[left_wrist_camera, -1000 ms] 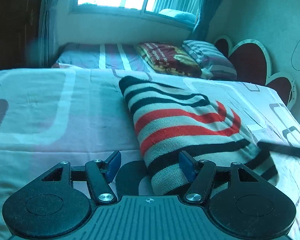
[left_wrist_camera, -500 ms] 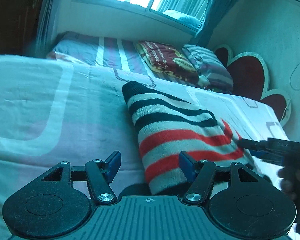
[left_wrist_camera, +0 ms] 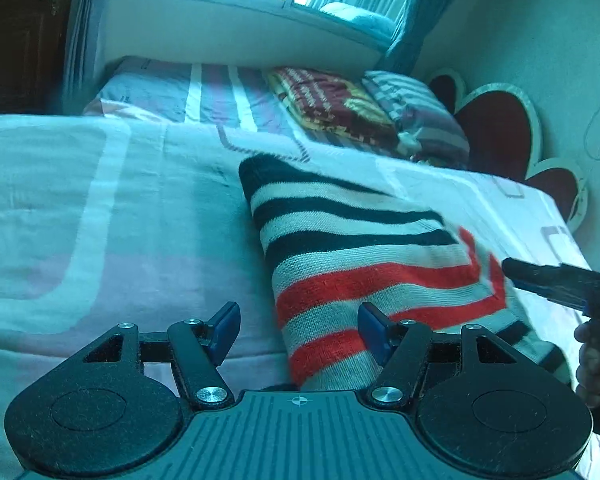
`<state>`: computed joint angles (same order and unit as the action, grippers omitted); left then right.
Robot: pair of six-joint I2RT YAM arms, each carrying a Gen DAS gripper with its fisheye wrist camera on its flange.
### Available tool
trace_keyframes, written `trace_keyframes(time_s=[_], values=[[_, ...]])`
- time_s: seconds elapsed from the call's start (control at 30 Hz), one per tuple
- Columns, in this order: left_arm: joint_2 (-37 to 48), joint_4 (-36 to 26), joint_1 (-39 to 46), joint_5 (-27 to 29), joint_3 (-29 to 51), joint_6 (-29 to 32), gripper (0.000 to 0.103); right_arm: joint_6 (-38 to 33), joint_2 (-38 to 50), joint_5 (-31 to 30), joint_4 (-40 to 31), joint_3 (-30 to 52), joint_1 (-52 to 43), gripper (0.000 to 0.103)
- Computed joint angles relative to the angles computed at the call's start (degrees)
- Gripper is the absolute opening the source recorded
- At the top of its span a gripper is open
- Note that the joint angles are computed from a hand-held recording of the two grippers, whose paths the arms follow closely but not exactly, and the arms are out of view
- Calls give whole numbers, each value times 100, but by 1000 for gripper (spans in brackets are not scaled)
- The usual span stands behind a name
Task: Fold small clothes
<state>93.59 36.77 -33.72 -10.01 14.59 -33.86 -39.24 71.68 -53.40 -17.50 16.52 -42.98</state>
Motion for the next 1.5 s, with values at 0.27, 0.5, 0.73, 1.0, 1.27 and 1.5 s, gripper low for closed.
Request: trace_keyframes(time_s=[0.27,0.5,0.73,1.0,1.27,1.5], values=[[-1038,-791,-611,-431,-311,-303,85,-3214,1741,209,-3072,1158,-1614,62],[-1337,-692,-613,2,-570,-390,85,-3446,2386,421,-3685,1596,-1886,68],[74,1330,938,2444,-1019,-480,65,-3289,3540,730,-4017,2303,-1671,70],[2873,3930,1797,4239,-701,-917,65,-3152,4475,736,-4288,2916,-1081,74],[2792,3134,1674,4306,-59,-822,65,-2103,4265,381,-3447,2743,450,54],[2786,3125,1767,4424,-111,-684,65,-2862,4631,591,-4073,3098,77,50]])
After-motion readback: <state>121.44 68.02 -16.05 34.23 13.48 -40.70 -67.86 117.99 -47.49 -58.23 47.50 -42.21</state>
